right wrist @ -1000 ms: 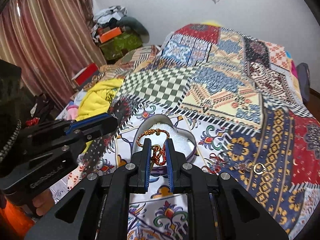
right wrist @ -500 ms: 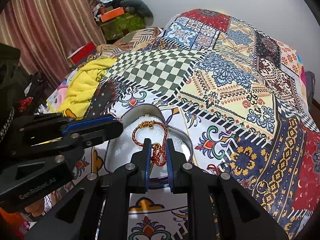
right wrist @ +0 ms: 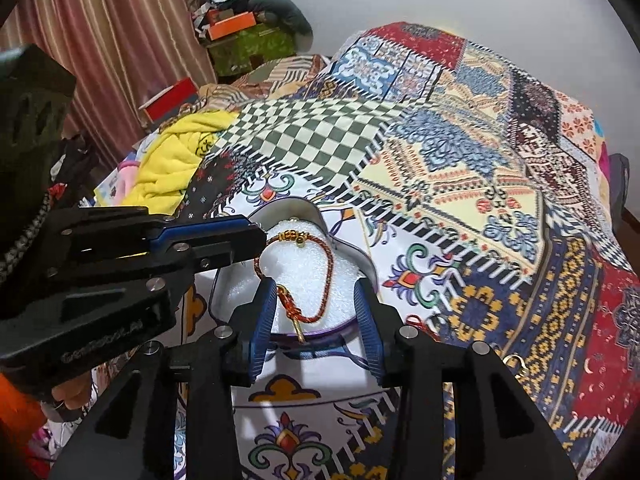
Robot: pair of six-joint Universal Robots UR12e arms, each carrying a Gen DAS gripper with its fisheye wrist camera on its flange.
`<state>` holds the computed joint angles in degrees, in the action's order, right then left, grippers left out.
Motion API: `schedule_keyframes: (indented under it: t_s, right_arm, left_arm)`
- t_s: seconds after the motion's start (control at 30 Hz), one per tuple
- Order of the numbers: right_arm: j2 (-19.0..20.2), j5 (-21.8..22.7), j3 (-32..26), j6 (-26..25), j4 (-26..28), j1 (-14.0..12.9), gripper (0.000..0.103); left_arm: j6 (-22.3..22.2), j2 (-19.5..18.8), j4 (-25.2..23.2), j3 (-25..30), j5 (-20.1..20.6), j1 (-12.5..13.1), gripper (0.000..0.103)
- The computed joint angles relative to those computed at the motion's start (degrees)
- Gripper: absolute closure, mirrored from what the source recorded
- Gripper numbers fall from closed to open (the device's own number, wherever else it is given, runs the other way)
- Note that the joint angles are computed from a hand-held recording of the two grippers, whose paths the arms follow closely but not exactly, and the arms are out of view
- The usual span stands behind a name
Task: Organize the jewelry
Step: 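Lower the bracelet onto the foam and open the right gripper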
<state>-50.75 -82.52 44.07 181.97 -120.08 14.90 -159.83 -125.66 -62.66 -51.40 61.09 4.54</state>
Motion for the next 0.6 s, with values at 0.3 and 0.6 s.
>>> schedule_keyframes:
  t_s: [0.3,0.6]
  right_arm:
    - [-3.14,-3.06,4.20,2.14,-3.51,-0.58,0.066]
    - [-5.51,-5.27,7.63,4.49,-6.14,-1.00,0.066]
  left_arm:
    - [1.81,-0.20,-1.02,0.61,0.25,-0.51,0.096]
    - [2.16,0.64,1.02,-0.22,2.80,-0.83,0.087]
